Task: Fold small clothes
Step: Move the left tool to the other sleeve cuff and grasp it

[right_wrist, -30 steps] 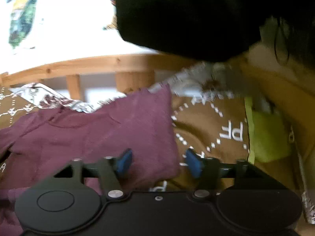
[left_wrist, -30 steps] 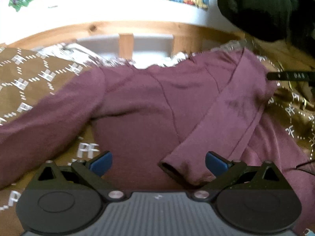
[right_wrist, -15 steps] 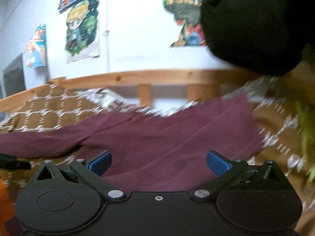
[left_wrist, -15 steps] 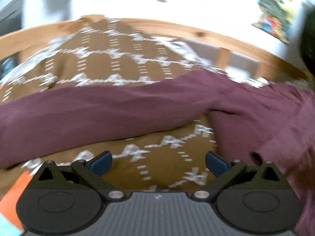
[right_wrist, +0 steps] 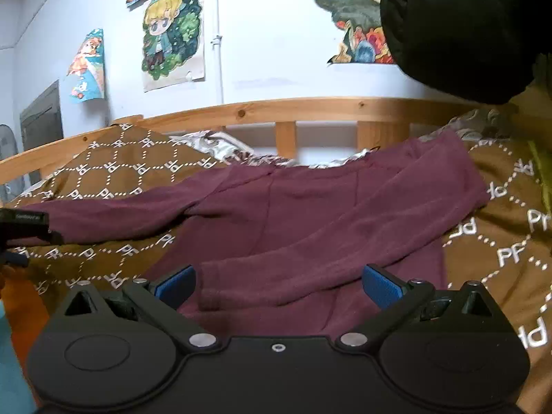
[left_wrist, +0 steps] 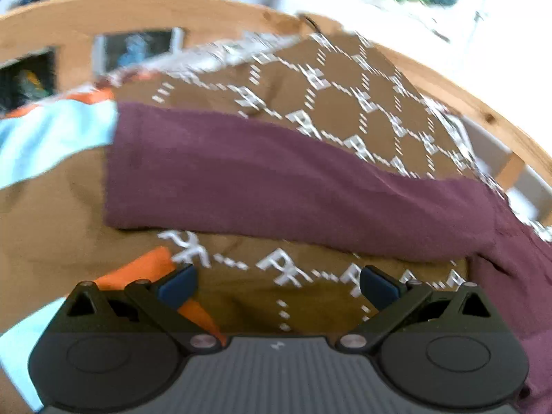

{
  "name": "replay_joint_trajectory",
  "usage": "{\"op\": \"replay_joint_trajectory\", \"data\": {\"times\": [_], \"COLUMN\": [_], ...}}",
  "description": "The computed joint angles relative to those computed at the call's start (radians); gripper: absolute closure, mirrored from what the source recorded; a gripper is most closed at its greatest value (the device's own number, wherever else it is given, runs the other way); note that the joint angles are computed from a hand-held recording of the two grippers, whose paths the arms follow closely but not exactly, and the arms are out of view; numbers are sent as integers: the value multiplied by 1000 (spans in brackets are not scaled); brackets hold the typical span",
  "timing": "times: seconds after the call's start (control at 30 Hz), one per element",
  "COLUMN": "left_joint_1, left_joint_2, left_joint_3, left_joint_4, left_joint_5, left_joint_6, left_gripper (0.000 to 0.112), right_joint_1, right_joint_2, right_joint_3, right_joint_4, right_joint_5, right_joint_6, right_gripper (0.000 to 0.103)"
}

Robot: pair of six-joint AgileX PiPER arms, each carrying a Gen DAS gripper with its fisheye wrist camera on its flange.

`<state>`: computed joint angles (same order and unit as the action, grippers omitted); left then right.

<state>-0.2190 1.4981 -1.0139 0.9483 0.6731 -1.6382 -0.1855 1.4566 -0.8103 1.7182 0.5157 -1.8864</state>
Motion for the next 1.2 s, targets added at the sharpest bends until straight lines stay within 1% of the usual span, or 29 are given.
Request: {"op": "replay_joint_trajectory", "data": {"times": [0.07,0.13,0.17,0.23,0.27,0.3,0.33,0.37,0.43,0.47,0.53,0.6,0.67,0.7,0.83,0.97,1.2], "left_joint_1": [-53,-75,-75,-70,-70,-75,-80,-79,-71,-65,-51,-36,-13,-9,-34,-56,-159], "left_joint_2": [-2,3,3,5,5,5,10,30,36,28,15,-8,-38,-51,-63,-69,-90], "left_joint_3": [21,26,29,25,24,23,18,-2,-11,-3,2,16,33,36,27,28,67], "left_joint_4": [122,176,191,205,210,215,221,224,218,220,210,210,205,199,165,148,248], "left_joint_5": [114,208,235,269,281,298,317,331,351,344,334,319,275,264,270,258,262], "left_joint_6": [-151,-227,-250,-270,-275,-282,-291,-295,-326,-350,-355,-355,-353,-344,-287,-296,-335], "left_gripper": [10,11,12,20,22,27,37,42,64,69,93,105,106,106,106,106,107], "right_joint_1": [-2,-5,-5,-4,-5,-4,-4,-3,-1,1,1,1,3,2,-2,-7,-10], "right_joint_2": [2,4,5,9,12,15,19,21,21,18,16,11,6,6,3,-1,-6], "right_joint_3": [8,11,14,17,17,17,16,16,18,21,23,26,30,30,32,35,39], "right_joint_4": [7,4,6,3,-1,-3,-9,-13,-16,-16,-15,-6,10,10,10,11,24], "right_joint_5": [12,27,34,42,45,46,47,46,42,38,38,36,37,40,47,56,56], "right_joint_6": [-17,-21,-27,-31,-30,-30,-25,-20,-15,-17,-25,-37,-46,-45,-43,-45,-48], "right_gripper": [1,1,1,1,1,1,1,1,1,1,1,1,1,1,1,1,1]}}
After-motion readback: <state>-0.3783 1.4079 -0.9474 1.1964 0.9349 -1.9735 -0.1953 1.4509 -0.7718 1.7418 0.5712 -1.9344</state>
